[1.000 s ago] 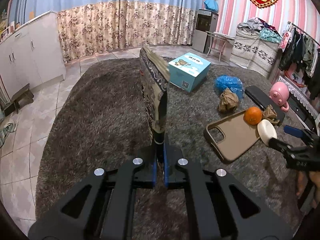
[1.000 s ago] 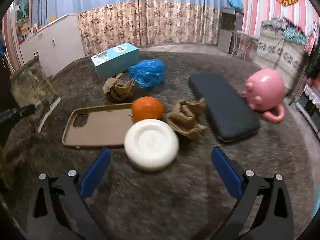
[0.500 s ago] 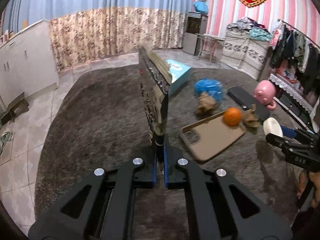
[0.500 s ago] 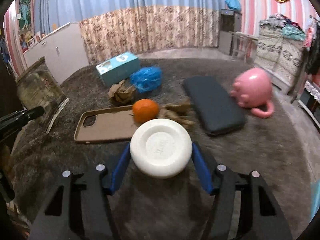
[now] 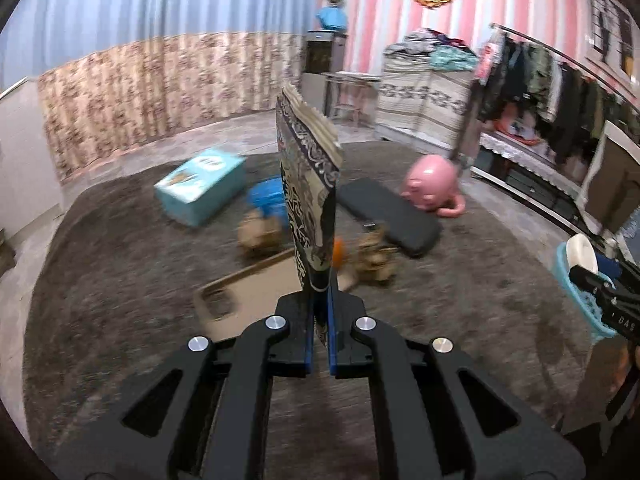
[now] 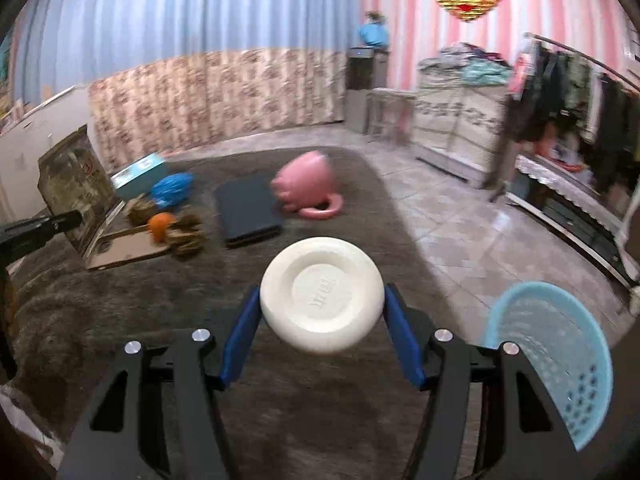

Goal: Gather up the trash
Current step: 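Carry packet and white disc to the blue basket and release both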

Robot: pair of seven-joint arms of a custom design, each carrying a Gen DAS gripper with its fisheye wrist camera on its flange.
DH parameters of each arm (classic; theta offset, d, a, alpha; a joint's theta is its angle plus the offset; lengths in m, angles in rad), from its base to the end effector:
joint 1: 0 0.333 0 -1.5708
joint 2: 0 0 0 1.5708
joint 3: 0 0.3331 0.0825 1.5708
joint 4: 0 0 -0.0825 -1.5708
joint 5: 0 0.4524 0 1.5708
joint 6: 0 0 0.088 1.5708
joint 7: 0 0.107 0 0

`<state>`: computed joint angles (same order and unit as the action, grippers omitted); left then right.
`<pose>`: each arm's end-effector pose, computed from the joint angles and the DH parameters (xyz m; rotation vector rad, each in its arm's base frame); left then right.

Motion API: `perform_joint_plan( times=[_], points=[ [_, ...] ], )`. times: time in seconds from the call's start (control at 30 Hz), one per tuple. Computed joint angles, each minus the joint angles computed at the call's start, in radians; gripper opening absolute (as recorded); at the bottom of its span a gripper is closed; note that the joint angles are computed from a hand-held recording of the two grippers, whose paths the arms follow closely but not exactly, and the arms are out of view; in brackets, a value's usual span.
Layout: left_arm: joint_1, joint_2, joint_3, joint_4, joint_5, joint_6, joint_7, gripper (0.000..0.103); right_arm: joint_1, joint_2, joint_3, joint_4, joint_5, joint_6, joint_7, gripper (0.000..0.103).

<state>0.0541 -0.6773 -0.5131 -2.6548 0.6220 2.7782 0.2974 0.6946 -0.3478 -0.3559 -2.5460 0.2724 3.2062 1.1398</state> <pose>0.3953 -0.2273 0.4771 -1.8588 1.4025 -0.8175 0.4993 0.1414 0.4755 -1.8890 1.1929 -0.6703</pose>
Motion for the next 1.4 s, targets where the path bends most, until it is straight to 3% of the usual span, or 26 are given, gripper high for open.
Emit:
perform_joint_plan(
  times=[0.37,0.6,0.9,1.13,1.2,1.3,1.4],
  points=[
    [0.086,0.29,-0.164,0.289,0.246,0.067,-0.124,0.003,-0.289,-0.059,0.078,-0.052,-0.073,0.058,0.125,0.061],
    [0.063,0.557,-0.224,0.502,0.467,0.023,-0.208,0.003,-0.417,-0.06,0.076,-0.07,-0.12,0.072,0.215,0.061],
    [-0.093,0.795,-0.181,0.714,0.616,-0.048,-0.193,0.003,-0.574,-0.045,0.116,-0.084,-0.163,0.085,0.293,0.061],
    [-0.218,0.915,-0.104,0.847,0.689,-0.035,-0.182,0.003,-0.718,-0.01,0.222,-0.082,-0.185,0.116,0.339,0.061],
    [-0.252,0.942,-0.08,0.876,0.695,-0.033,-0.178,0.003,-0.775,-0.002,0.277,-0.089,-0.179,0.135,0.352,0.061],
    [-0.308,1.0,-0.049,0.937,0.696,-0.04,-0.151,0.003,-0.815,0.011,0.311,-0.1,-0.172,0.16,0.365,0.061],
    [-0.361,1.049,-0.016,0.988,0.695,-0.045,-0.117,0.003,-0.795,0.033,0.284,-0.094,-0.182,0.157,0.379,0.061]
  ],
)
